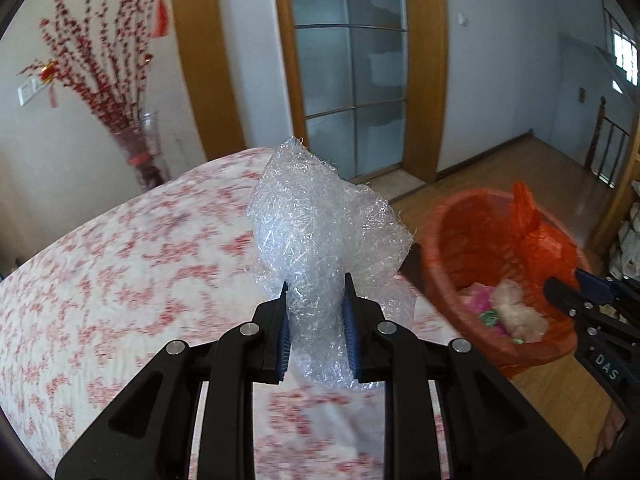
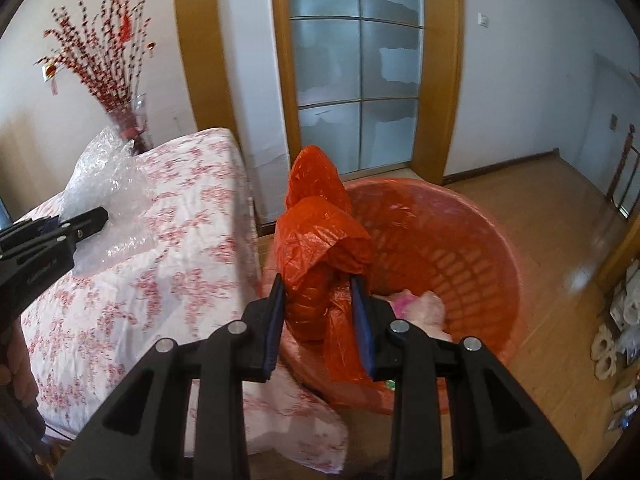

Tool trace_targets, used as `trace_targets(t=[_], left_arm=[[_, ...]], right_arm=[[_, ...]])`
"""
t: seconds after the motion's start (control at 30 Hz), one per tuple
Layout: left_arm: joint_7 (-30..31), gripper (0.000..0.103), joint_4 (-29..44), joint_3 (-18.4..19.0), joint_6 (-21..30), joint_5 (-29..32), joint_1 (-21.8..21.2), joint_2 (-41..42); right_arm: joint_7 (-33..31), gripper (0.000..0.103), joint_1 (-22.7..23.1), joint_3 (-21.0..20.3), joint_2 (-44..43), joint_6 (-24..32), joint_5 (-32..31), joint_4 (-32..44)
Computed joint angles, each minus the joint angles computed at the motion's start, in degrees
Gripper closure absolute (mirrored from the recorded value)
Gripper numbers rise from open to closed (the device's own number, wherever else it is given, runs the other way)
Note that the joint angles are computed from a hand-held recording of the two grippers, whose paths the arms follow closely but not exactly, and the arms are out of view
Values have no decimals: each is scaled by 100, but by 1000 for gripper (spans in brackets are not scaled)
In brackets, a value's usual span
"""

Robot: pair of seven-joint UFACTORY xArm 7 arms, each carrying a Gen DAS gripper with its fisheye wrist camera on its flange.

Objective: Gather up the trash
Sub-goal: 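Carry the bubble-wrap and orange bags over the wastebasket and open both grippers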

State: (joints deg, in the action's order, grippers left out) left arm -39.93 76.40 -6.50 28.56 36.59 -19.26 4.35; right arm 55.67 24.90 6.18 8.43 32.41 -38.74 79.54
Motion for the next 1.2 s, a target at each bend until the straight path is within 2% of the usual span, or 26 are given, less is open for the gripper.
trace_targets(t=[0.27,0.67,1.2], left_arm=[[162,81,429,-92,40,-218,-333,395],[506,81,1290,38,241,-584,-937,1146],[1158,81,1973,136,340,-1457,-1186,1801]], right_arm=[[188,71,-299,-13,-401,-147,-6,-497],[301,71,-708,22,-596,-327,85,-791],[80,71,-964,-73,-511,-670,403,-898]])
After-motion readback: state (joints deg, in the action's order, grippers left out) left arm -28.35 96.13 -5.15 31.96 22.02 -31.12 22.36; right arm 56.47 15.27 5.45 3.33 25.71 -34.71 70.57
